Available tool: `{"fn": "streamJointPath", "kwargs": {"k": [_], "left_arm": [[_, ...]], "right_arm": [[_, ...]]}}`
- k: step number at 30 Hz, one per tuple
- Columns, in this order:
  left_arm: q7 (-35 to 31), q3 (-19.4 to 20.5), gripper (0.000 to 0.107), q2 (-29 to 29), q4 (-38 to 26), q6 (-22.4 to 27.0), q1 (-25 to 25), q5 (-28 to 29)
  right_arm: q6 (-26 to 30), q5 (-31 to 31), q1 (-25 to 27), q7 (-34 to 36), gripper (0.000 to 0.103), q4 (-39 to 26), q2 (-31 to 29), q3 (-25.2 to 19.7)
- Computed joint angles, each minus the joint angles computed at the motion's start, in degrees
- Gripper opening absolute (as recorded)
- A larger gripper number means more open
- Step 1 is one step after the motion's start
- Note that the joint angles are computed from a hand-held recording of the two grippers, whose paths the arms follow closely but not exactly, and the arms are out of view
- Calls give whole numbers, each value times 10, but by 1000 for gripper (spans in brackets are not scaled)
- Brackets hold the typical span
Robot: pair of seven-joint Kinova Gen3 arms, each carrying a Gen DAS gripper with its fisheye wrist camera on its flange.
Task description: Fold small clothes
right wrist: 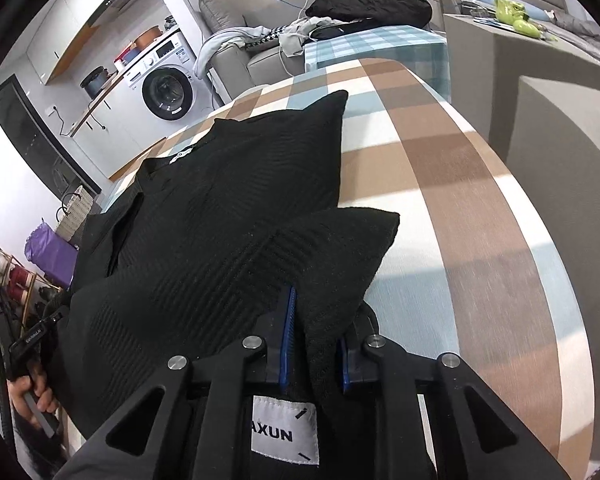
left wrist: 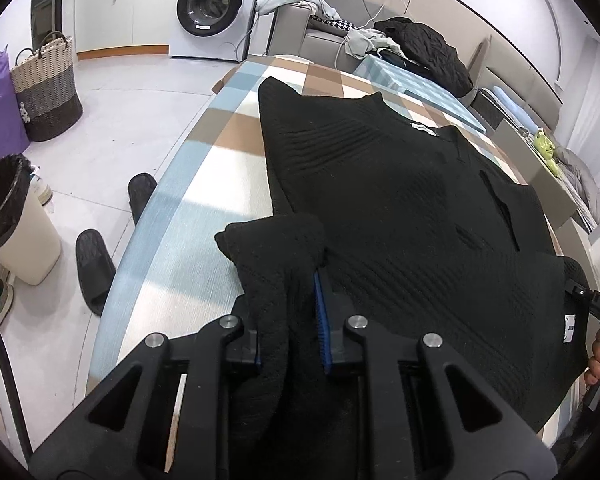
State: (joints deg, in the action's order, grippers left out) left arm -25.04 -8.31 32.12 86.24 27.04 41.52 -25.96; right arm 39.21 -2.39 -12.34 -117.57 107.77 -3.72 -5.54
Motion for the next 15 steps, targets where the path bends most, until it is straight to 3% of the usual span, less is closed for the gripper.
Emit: {"fn": "streamJointPath", "kwargs": {"k": [4, 8, 12, 15], "left_arm": [[30, -18, 18, -17, 25, 2, 24, -16], [97, -45, 32, -44, 64, -2, 55, -55], [176, -67, 32, -72, 101, 10, 85, -111], [207, -56, 34, -96, 132, 8, 80, -133]], "right_arm": [[9, -7, -2, 6, 17, 20, -27, -2], [22, -5, 1, 23, 21, 18, -36, 2], [30, 19, 11, 6, 26, 20, -56, -8], [33, 15, 14, 9, 28, 28, -71, -3]]}}
